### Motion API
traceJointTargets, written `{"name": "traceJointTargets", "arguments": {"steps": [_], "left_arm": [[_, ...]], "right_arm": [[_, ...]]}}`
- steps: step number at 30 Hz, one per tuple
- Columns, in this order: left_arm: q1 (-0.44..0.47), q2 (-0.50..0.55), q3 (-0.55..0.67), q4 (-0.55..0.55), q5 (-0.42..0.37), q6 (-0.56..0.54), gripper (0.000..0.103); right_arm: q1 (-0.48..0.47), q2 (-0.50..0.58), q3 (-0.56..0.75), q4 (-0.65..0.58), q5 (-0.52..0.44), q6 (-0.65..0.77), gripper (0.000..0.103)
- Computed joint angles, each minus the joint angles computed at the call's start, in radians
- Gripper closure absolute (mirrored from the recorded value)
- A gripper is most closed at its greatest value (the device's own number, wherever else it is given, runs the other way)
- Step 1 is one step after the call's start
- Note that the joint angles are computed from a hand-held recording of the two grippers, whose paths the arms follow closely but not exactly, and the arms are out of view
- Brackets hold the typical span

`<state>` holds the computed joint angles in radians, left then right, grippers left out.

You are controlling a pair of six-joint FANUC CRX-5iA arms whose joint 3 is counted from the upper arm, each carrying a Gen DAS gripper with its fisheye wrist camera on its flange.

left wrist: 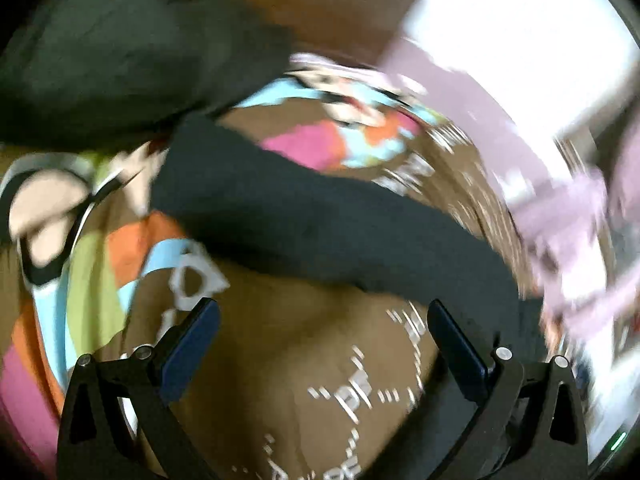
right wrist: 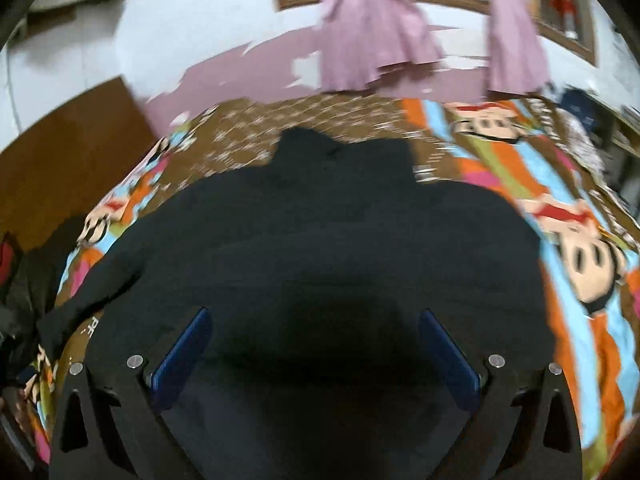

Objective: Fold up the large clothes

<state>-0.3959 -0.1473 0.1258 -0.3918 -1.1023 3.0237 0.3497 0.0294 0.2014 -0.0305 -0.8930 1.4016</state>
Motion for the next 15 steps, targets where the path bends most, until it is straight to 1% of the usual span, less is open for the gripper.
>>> {"name": "traceJointTargets", "arguments": {"steps": [2,4,5,7,9,10,11,13,15], "left_arm": [[0.059,-0.051,-0.079,0.039,0.072,0.067,0.002],[0.129,-0.111,-0.177,0.102,0.173,0.097,0.002],[0.152,-0.137,-0.226,0.124,0.234,0.125,0.002],[0.209,-0.188,-0.319,0.186,0.348,0.161,0.002],[0.262,-0.236,-0.425,0.250,0.485,0.206,0.002],[0.296,-0.250,-0.459,0.299,0.518,0.175,0.002],[0.319,-0.257,-0.480,0.327,0.529,0.165,0.002],[0.340,-0.268,-0.492,0.317,0.525,0.188,0.002],[0.356,-0.273,-0.498,0.311,0.527,0.188,0.003]], "right_arm": [[0.039,0.017,-0.011,0.032,0.027,-0.025,0.000],[0.071,0.035,-0.023,0.077,0.050,-0.067,0.000],[0.078,0.046,-0.024,0.076,0.055,-0.075,0.000],[0.079,0.072,-0.004,0.036,0.046,-0.081,0.000],[0.090,0.089,-0.008,0.050,0.058,-0.118,0.000],[0.099,0.090,-0.020,0.069,0.079,-0.137,0.000],[0.108,0.094,-0.028,0.090,0.099,-0.154,0.000],[0.130,0.114,-0.029,0.152,0.111,-0.193,0.000],[0.146,0.132,-0.027,0.199,0.115,-0.210,0.000]]}}
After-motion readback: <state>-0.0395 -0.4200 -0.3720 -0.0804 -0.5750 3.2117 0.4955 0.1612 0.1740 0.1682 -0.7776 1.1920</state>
